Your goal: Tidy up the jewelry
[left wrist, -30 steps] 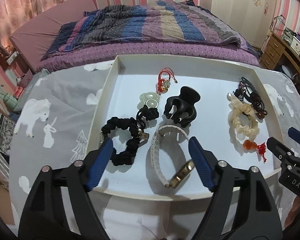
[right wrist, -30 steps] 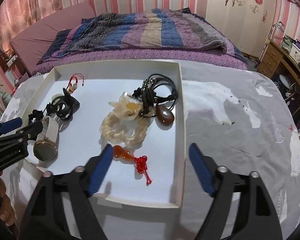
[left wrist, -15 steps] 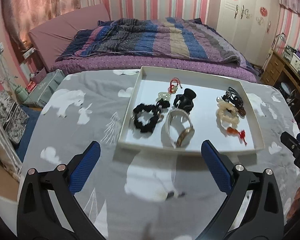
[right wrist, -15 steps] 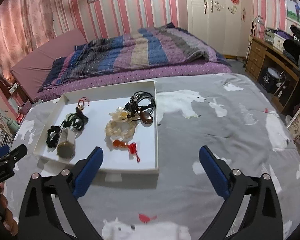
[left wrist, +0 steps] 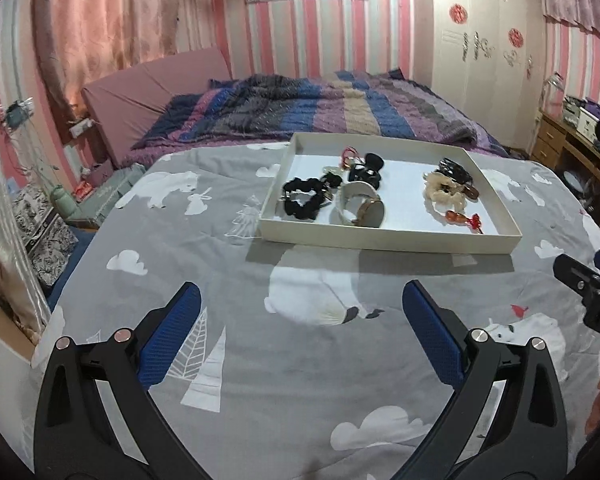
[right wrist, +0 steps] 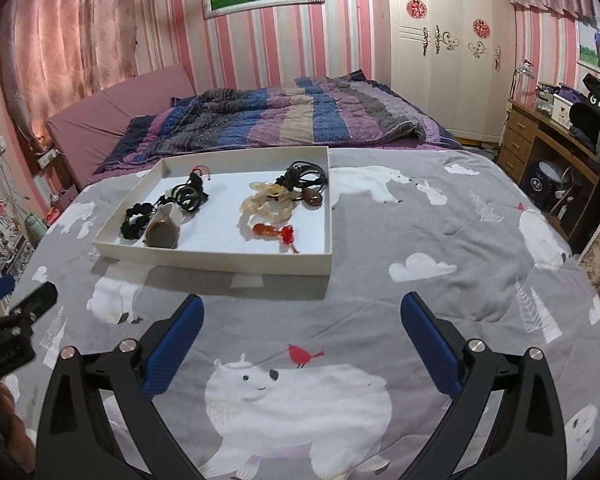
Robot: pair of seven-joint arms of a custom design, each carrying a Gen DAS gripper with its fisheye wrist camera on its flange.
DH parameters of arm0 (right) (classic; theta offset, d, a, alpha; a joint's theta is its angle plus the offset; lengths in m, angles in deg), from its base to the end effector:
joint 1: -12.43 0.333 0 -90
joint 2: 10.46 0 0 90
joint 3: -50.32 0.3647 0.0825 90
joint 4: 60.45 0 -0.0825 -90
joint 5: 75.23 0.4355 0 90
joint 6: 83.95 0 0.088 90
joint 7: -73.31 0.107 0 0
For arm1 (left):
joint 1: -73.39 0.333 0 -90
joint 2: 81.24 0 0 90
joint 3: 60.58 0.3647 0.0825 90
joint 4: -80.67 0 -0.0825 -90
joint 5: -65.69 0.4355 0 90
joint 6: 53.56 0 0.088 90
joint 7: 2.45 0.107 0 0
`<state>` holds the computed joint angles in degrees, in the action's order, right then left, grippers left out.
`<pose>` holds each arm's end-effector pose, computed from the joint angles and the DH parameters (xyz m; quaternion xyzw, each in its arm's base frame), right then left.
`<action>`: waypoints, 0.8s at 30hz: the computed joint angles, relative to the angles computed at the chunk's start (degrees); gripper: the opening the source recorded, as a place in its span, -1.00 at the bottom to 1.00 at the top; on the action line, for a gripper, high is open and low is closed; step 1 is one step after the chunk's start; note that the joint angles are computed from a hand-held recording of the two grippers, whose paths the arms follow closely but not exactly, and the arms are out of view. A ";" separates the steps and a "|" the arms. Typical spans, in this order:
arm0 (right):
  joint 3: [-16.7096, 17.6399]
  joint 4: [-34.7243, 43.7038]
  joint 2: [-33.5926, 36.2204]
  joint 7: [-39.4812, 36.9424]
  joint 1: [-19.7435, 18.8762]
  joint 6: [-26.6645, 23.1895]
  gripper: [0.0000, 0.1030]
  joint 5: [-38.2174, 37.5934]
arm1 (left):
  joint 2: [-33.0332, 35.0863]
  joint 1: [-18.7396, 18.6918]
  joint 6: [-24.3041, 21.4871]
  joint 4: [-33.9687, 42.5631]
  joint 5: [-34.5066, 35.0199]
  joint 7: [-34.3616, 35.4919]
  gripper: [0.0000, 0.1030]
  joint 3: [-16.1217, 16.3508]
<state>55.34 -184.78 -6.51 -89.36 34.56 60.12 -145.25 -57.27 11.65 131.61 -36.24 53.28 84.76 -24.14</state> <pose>0.5400 0.2853 0.4029 -0.4815 0.7741 -0.3224 0.2548 0.6204 -0.3168 0.3861 -0.5295 0.7342 -0.3260 0.2726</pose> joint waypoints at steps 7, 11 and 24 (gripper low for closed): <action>0.82 -0.18 0.15 4.10 1.53 -4.11 0.92 -3.75 | 0.64 -3.12 3.05 -1.45 -4.70 1.78 0.94 3.09; 1.24 -0.06 -0.08 4.03 2.21 -6.09 0.92 -3.96 | -0.78 -2.69 5.16 -2.87 -8.03 3.73 0.94 2.05; 2.08 -0.46 -0.96 4.23 2.98 -8.08 0.92 -4.41 | -2.16 -8.48 10.58 -5.73 -19.27 13.83 0.94 4.83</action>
